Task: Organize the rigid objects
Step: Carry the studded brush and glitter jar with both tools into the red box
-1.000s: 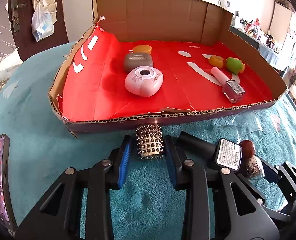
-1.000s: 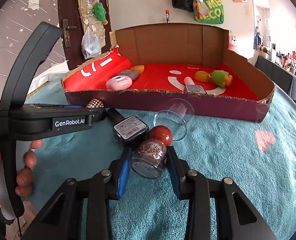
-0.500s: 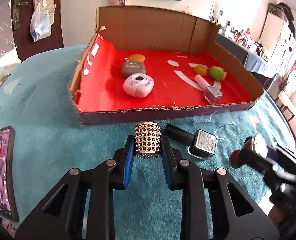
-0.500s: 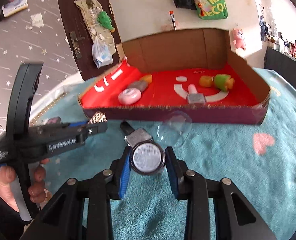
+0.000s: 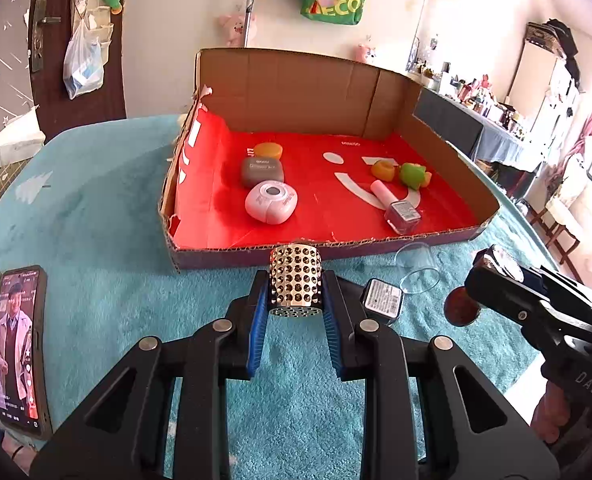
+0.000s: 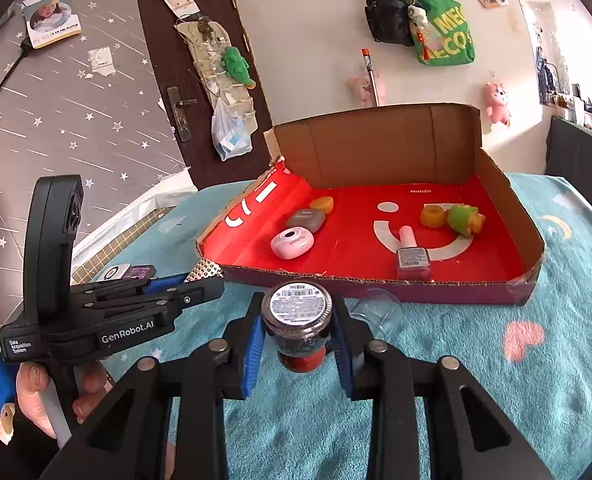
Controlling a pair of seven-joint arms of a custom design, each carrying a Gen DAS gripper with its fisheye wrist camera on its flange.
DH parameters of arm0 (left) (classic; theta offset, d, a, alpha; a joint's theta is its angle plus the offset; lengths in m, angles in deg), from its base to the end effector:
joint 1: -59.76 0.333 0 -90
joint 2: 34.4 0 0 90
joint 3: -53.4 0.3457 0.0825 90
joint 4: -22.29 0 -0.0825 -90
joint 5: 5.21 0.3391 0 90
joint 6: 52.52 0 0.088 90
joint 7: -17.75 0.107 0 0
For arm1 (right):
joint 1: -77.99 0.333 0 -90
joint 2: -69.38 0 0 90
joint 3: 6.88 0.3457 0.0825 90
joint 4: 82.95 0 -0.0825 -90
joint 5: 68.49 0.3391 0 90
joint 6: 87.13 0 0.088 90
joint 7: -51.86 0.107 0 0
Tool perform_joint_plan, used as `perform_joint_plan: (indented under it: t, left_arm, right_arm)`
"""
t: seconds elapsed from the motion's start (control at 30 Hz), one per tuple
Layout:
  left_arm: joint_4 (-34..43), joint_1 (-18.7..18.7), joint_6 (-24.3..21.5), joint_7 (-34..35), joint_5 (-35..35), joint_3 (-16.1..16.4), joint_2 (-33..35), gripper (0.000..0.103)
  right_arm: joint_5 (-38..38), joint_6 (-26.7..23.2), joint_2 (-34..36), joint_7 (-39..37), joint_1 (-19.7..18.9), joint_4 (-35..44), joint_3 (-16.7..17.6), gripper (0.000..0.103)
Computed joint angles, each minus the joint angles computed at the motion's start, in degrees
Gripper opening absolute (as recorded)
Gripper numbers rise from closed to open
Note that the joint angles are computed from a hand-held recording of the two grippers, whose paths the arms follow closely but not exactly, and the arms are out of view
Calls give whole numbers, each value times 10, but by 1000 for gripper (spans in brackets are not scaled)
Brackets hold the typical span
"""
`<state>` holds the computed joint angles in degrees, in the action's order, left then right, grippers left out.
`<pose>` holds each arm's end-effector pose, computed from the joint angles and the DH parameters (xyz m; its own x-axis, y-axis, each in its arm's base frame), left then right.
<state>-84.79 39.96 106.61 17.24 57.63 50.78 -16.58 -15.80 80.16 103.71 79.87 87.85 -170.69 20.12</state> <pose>0.5676 -0.2733 0.4526 0.1873 -0.9685 0.1642 -0.6462 -0.2474 -0.7220 0.6445 0.3161 0.4486 0.7146 -0.6660 -0.2140 -0.4990 -0.2709 -0.8232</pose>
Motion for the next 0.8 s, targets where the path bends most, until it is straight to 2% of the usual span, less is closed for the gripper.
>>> perform_joint_plan:
  t: [0.33, 0.8]
  left_arm:
    - [16, -1, -2, 13, -3, 3, 7, 24]
    - [37, 2, 7, 35, -14, 11, 20, 24]
  right_arm:
    - [-21, -12, 6, 22, 5, 15, -10, 33]
    - [-95, -43, 32, 83, 24, 69, -35, 33]
